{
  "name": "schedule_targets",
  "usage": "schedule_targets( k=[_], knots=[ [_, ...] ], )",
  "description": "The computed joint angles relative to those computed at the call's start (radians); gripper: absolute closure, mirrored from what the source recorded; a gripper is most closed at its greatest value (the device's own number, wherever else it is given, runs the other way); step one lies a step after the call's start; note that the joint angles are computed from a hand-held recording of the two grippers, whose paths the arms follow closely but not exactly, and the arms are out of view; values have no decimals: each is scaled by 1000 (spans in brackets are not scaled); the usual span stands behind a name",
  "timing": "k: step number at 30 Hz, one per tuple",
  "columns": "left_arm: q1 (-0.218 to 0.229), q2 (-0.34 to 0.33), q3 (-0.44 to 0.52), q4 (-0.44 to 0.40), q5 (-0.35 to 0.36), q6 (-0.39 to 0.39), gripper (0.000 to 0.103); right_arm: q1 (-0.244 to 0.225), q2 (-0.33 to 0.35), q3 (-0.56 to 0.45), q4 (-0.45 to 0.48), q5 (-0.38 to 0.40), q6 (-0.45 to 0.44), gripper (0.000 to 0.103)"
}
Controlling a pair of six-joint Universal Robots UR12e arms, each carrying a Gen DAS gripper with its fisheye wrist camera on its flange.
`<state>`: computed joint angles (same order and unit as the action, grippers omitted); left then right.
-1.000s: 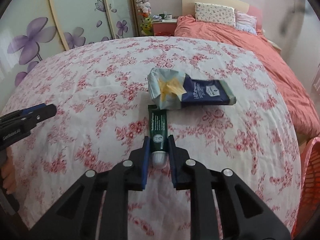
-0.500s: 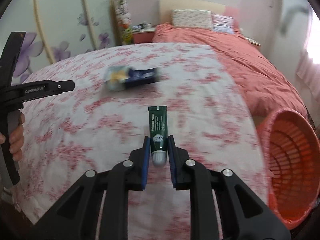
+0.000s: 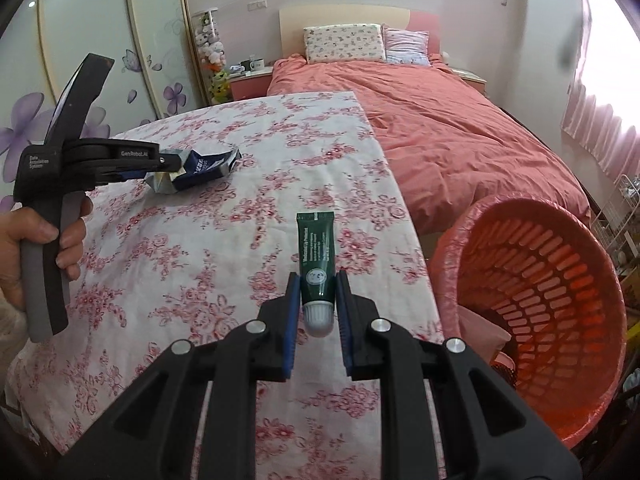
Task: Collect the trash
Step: 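Grasp the blue wipes packet with the left tool and lift it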
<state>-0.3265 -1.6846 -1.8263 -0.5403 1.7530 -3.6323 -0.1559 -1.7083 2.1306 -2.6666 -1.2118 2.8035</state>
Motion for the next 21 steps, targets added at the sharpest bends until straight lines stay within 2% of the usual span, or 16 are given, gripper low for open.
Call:
schedule_targets(
  k=[1, 5, 13, 21],
  knots=[
    [-2, -1, 1, 2, 7, 1, 79, -1, -1, 1, -2, 0, 3, 85],
    [-13, 4, -3, 11, 40, 10, 91, -11, -13, 8, -8, 10, 16, 85],
    [-40, 26, -16, 31, 106, 19, 93, -35, -57, 29, -36, 22, 33, 85],
    [-67, 52, -25, 72, 150, 59, 93, -60, -99, 46, -60, 38, 60, 85]
  ],
)
